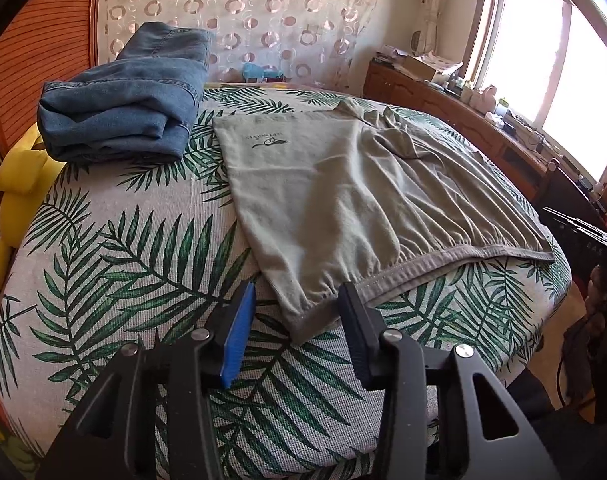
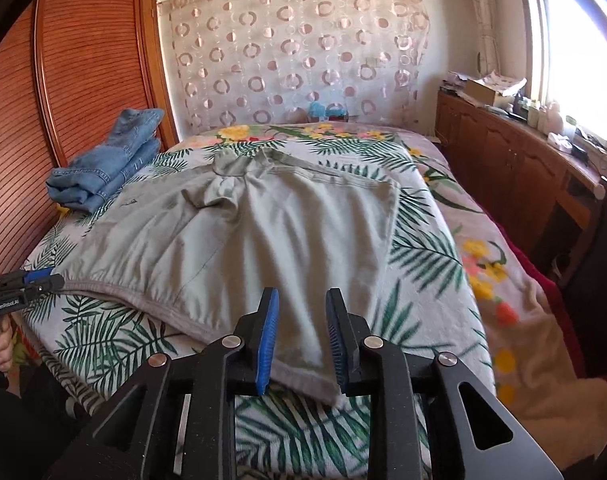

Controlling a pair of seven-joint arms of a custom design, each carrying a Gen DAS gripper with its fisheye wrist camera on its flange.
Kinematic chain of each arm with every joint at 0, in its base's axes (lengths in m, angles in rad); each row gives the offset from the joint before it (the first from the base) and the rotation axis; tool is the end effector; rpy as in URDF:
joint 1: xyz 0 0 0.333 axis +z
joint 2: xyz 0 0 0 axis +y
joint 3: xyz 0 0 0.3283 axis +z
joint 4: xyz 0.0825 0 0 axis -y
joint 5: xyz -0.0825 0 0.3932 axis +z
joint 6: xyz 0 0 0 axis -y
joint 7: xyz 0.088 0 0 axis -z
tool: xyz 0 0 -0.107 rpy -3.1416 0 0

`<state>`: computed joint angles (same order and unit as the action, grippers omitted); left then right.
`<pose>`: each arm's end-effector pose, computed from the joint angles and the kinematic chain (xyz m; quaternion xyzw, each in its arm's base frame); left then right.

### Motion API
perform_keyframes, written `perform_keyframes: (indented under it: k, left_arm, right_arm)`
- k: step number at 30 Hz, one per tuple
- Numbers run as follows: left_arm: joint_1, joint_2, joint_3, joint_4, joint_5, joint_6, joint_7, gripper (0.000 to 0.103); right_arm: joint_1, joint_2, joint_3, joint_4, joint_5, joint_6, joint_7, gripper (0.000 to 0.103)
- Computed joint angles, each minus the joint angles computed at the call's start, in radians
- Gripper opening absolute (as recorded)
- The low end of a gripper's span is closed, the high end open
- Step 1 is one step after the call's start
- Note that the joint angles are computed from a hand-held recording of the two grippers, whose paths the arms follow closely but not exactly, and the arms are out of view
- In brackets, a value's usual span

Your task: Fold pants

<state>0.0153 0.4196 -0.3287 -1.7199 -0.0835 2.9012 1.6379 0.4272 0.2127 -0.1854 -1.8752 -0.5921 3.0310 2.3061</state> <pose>0.6965 -0.1835 0.4529 -0.5742 0.7214 -0.3481 0.1695 0.6319 0.2093 0.5116 -0.6524 0.5974 -0.2950 0.3611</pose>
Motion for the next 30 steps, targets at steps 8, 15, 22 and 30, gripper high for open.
perform_keyframes:
  k: [8,15,22,30]
  left_arm:
    - [0.016,-0.005,-0.015,-0.014,-0.006,0.013,0.013,0.032]
    - [0.045,-0.005,-0.051,-0.016,-0.061,0.010,0.061,0.017]
    - [0.056,-0.010,-0.070,-0.011,-0.090,0.022,0.102,0.006]
    - [0.062,0.014,-0.102,0.059,-0.128,-0.005,0.182,0.005]
  right_arm:
    - [-0.042,0.102,0.064,0.084,0.235,-0.059,-0.224,0.028]
    - [0.008,0.122,0.020,0.107,0.274,-0.063,-0.313,0.055]
    - [0.072,0.124,-0.056,0.105,0.202,-0.062,-0.219,0.067]
    - [0.044,0.104,-0.019,0.101,0.169,-0.096,-0.196,0.067]
